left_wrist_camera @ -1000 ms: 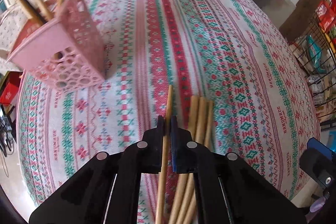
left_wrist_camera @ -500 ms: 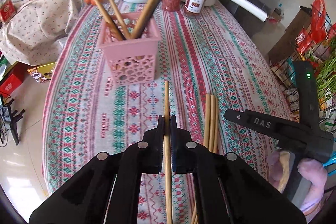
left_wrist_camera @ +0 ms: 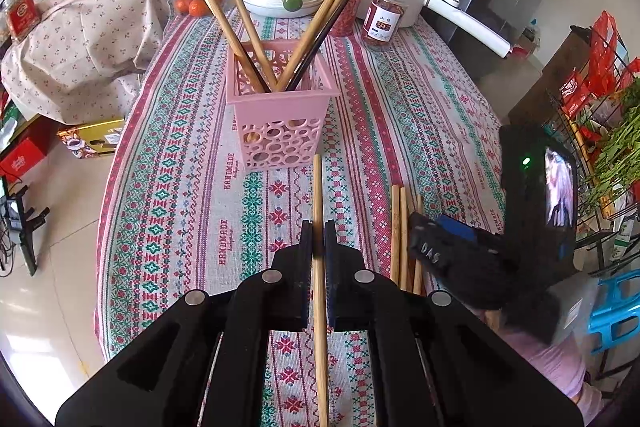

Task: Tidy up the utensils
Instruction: 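Carry both chopsticks over the pink basket and open both grippers to drop them in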

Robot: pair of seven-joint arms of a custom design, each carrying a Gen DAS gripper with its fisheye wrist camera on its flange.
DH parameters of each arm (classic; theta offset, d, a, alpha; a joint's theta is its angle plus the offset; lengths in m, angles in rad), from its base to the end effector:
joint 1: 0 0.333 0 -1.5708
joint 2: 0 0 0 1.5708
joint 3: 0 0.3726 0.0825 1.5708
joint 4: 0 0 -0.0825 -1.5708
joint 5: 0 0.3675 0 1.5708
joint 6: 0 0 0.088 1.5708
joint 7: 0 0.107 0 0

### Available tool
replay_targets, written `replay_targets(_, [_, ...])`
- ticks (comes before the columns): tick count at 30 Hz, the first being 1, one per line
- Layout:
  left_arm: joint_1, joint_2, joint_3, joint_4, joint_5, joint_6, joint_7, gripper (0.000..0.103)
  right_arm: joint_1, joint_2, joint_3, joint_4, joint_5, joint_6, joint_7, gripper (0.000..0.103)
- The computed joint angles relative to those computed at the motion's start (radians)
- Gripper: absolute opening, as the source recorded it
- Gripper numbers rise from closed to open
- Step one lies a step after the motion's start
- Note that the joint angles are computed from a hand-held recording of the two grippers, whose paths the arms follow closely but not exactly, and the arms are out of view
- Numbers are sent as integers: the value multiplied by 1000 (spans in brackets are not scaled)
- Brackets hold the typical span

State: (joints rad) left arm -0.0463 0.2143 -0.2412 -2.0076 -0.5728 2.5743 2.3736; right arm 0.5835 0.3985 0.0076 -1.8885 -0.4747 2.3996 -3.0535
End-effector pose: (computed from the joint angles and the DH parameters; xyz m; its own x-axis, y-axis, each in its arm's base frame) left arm 0.5991 -0.1579 0.4534 -0.6256 -0.7609 0.1721 -0.7229 0.4826 -0.4944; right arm 0.5435 0.3601 0.3695 -0.6567 -0.7497 -0.0818 -0.6899 0.6410 -0.3363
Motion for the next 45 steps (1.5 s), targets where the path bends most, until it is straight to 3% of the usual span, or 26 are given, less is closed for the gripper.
replay_targets(1, [4, -2, -3, -2, -12, 3, 12, 5, 5, 6, 0, 11, -10, -18, -14, 14])
replay_targets(2, [5, 0, -5, -2, -21, 6, 19, 5, 4, -1, 0, -1, -13, -4, -15, 9])
replay_targets(6, [18, 2, -12, 2, -74, 8, 56, 5, -19, -69, -13, -137, -32, 197, 33, 6])
replay_targets(7, [26, 1, -16, 4, -102, -1, 74, 5, 1, -92, -41, -168, -96, 232, 90, 6])
replay_targets(10, [54, -12, -28, 6, -236, -29, 174, 5, 36, -145, -74, -203, -268, 256, 221, 6])
replay_targets(13, [65, -33, -22, 1, -365, -44, 266, 5, 57, -204, -68, -219, -434, 221, 338, 6])
replay_targets(17, [52, -61, 3, -8, -449, -34, 306, 5, 57, -269, -22, -226, -569, 147, 421, 6])
replay_targets(22, [45, -98, 32, -20, -526, -48, 365, 5, 31, -345, 51, -251, -661, 95, 494, 6])
replay_targets(28, [39, -143, 66, -37, -612, -39, 460, 5, -27, -402, 134, -264, -679, 55, 512, 6])
replay_targets(39, [36, -148, 95, 81, -702, -65, 409, 5, -129, -466, 175, -191, -759, 29, 571, 6])
replay_targets(45, [25, -94, 69, 200, -718, 10, 356, 5, -170, -443, 163, -116, -846, 41, 621, 6])
